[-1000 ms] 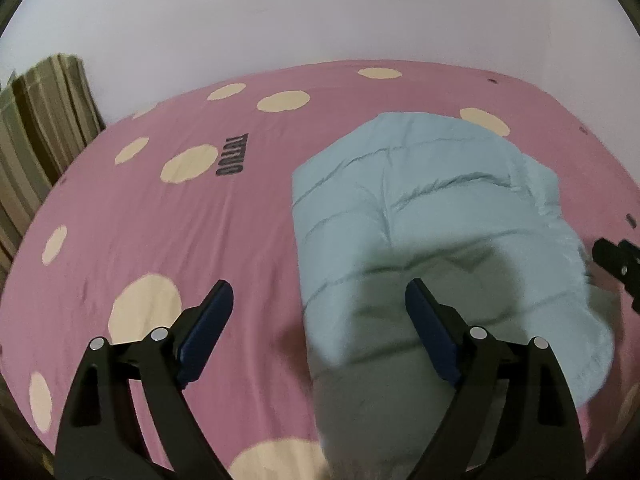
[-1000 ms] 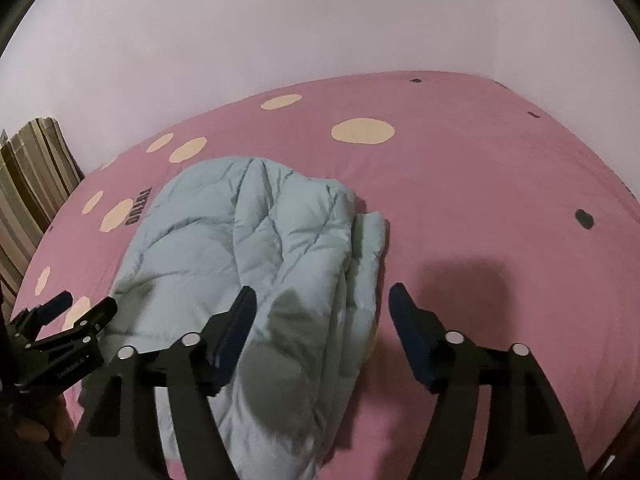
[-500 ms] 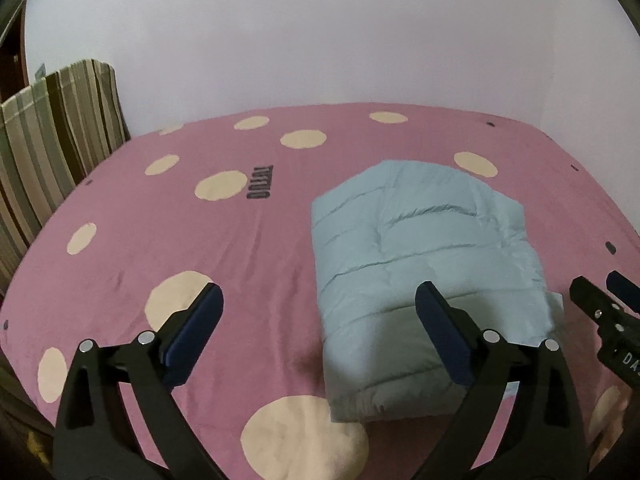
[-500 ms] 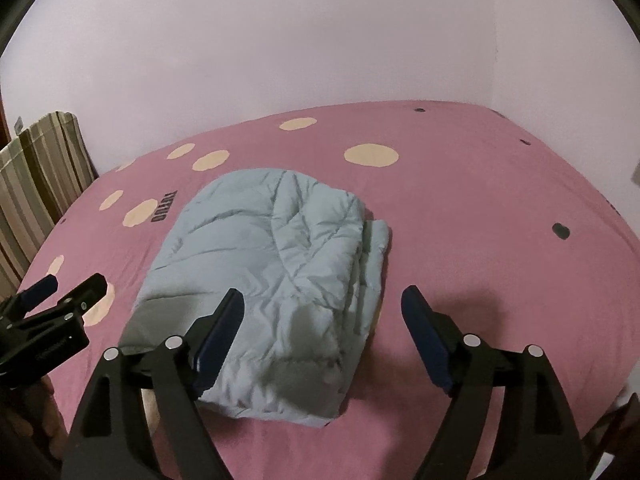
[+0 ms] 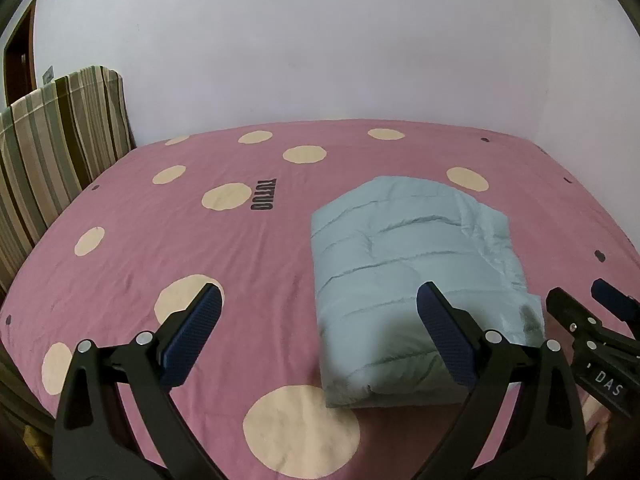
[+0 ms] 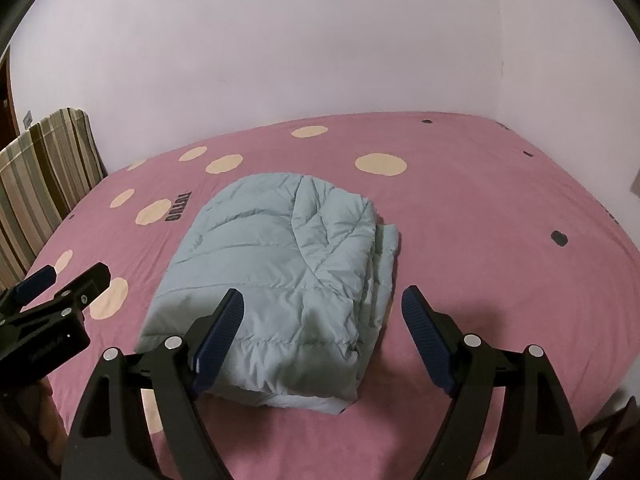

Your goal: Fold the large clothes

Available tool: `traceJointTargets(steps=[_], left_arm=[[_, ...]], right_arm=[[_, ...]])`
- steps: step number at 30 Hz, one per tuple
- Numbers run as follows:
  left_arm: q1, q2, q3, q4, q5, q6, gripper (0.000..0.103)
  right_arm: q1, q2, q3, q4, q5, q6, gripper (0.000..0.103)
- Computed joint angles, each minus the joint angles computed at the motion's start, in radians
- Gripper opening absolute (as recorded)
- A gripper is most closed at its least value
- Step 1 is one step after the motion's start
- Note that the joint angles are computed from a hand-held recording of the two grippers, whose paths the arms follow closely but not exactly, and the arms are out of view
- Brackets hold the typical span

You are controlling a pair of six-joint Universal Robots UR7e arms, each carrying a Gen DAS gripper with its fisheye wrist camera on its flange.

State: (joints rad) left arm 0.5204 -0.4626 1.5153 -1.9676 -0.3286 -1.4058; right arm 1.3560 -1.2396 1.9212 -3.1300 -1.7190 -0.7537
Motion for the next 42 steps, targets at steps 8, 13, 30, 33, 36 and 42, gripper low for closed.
traceJointTargets(steps=[8,13,30,33,36,42], left_arm=[[-0.006,-0.003,0.001,0.032,0.004,-0.045,0.098],[-0.009,-0.004,0.004,0.043,0.006,-0.057,0.098],[-0.011,-0.009,0.011,0.050,0.007,-0.063,0.098],[-0.012,-0.009,0.012,0.045,0.006,-0.060,0.098],[-0.012,-0.009,0.014,0.042,0.005,-0.059,0.098],[-0.012,-0.008,0.012,0.050,0.007,-0.065,0.098]], right_arm=[[-0.001,-0.008,0.009,-0.005,0.004,-0.001,0.080],[-0.001,-0.008,0.011,-0.010,0.007,-0.004,0.080],[0.001,-0.008,0.015,-0.014,0.008,0.000,0.080],[0.002,-0.008,0.015,-0.013,0.008,0.002,0.080],[0.002,-0.008,0.015,-0.013,0.008,0.002,0.080],[0.002,-0.008,0.017,-0.015,0.007,0.002,0.080]])
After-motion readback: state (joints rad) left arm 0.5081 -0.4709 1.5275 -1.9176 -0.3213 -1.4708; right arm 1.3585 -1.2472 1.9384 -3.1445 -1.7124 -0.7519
